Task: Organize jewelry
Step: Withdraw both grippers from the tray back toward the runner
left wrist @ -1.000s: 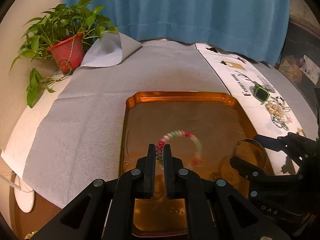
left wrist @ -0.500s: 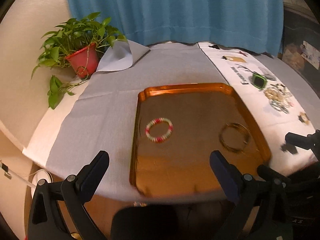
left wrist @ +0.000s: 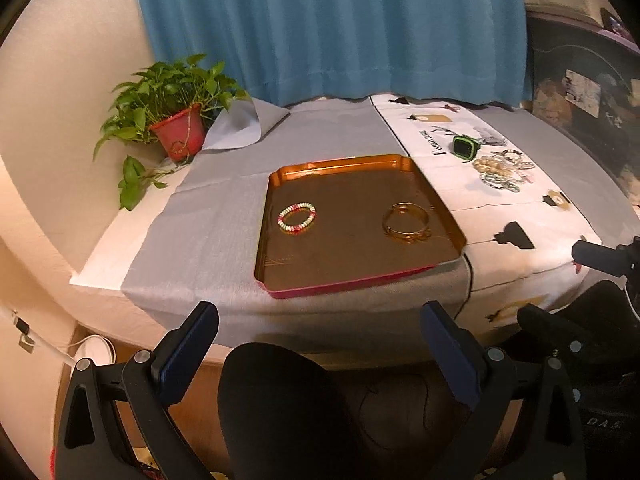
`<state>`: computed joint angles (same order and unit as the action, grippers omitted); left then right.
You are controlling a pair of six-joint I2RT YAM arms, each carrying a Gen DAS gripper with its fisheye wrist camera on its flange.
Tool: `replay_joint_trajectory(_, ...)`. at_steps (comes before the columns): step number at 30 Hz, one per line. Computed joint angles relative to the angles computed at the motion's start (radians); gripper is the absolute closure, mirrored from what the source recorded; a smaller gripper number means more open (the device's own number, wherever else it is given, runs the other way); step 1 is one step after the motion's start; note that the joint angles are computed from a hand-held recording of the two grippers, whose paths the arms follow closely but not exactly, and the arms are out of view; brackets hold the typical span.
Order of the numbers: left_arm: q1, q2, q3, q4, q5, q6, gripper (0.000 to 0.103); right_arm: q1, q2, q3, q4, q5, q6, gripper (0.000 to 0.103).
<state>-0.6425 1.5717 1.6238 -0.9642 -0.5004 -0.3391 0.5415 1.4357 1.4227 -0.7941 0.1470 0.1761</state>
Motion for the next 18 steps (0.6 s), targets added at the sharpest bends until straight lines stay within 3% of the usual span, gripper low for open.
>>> replay_joint_trajectory(18, -0.123, -0.023, 0.048, -0.080, -0.095, -0.050, 0.003, 0.022, -0.123, -0.041, -0.018, 0.039, 0.016, 0.020)
